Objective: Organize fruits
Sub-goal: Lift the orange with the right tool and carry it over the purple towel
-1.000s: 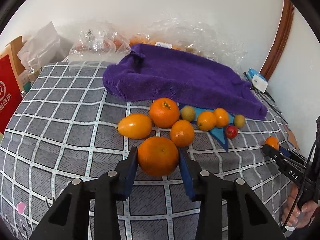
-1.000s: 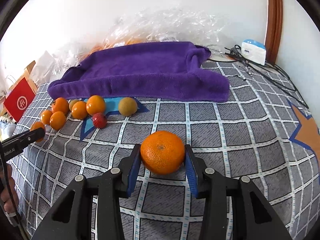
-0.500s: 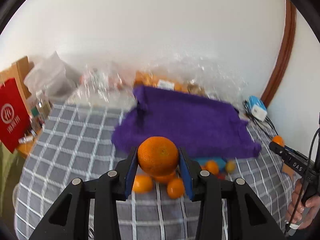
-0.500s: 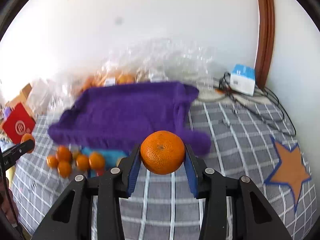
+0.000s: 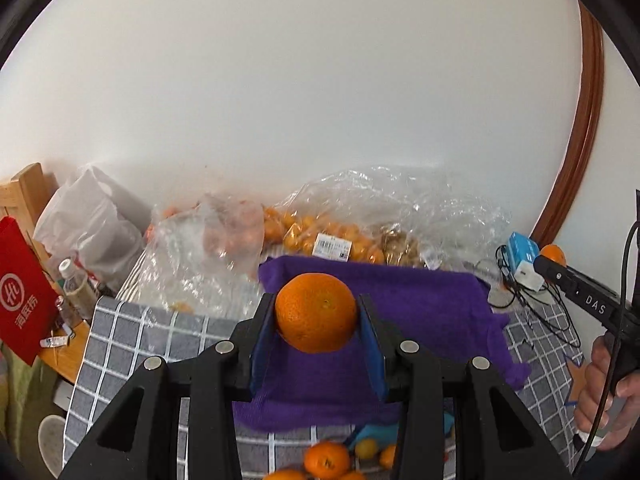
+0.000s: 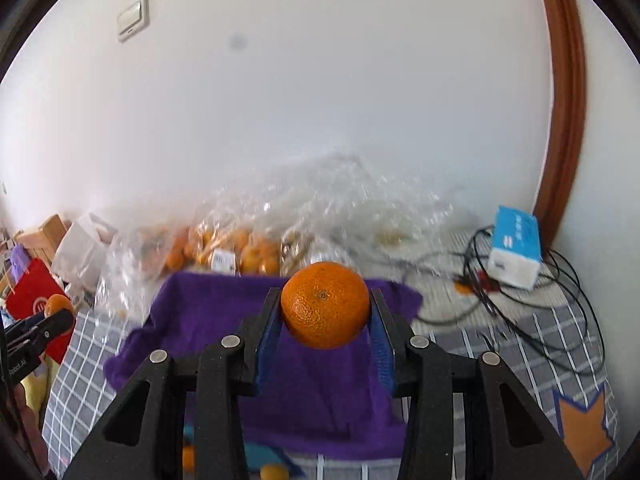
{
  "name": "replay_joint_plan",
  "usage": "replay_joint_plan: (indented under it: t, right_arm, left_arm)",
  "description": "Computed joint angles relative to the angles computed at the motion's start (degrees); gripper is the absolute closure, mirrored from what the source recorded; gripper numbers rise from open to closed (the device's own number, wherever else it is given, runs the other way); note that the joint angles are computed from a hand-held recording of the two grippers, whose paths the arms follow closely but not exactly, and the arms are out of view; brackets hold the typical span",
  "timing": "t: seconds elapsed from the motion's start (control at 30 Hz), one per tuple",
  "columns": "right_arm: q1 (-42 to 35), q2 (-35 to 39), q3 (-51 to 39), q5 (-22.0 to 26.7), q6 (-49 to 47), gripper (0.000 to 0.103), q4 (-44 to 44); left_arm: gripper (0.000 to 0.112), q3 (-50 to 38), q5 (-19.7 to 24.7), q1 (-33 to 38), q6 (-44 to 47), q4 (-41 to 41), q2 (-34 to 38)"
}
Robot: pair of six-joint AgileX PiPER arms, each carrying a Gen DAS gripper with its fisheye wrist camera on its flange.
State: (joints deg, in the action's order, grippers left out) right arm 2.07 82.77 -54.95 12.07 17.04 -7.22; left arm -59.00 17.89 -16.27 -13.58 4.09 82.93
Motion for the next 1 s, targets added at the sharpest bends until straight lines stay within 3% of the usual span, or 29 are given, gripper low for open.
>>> replay_joint_plan:
  t: [0.13,0.27,0.4,0.47,0.57,0.63,0.7,0.77,0.83,1.0]
  right_arm:
    - [-1.3,4.8,-4.2,-0.8,-8.9,0.061,9.0]
    - [-2.2,10.1,-8.0,-0.4,-8.5,0.061,7.2]
    - [-3.8,14.7,-8.9,-1.4,-15.9,0.061,14.8]
    - [-4.4,17.5,-11.3,1.1,-14.0,0.061,12.7]
    - [-5.1,18.9,-11.3,0.3,-15.6,0.061,13.4]
    - [-5.3,19.9,-11.9,0.6,-14.8,0.061,13.0]
    - [-5.8,21.2,-12.7,1.1,-19.9,0.061,18.1]
    - [-5.4,22.5,-13.1,1.0,-20.2,0.061,18.0]
    - [-4.6,24.0,-14.0,1.4,-16.0,0.061,13.7]
    - [-3.7,27.8,-16.0,2.9,-18.4,0.061,16.3]
  left_arm:
    - [0.074,-6.8,1.8,0.1,1.6,-2.3,5.1]
    - [0.074,-11.8,2.4,-0.1,2.7,-2.7,9.9]
    - [0.074,-16.7,2.9,0.7,9.3,-10.7,16.1]
    - [0.074,-18.6,3.1,1.1,11.0,-13.5,18.7]
    - [0.074,-21.1,3.6,1.8,14.9,-18.7,22.1]
    - [0.074,-21.3,2.5,1.8,13.8,-18.0,23.8]
    - [0.074,-21.4,1.9,2.5,16.4,-21.4,25.5]
    - [0.074,-24.7,5.8,2.9,15.9,-20.3,28.3]
    - [0.074,-24.7,5.3,3.1,16.4,-20.4,29.0]
    - [0.074,-26.2,5.9,3.2,13.6,-17.8,30.9]
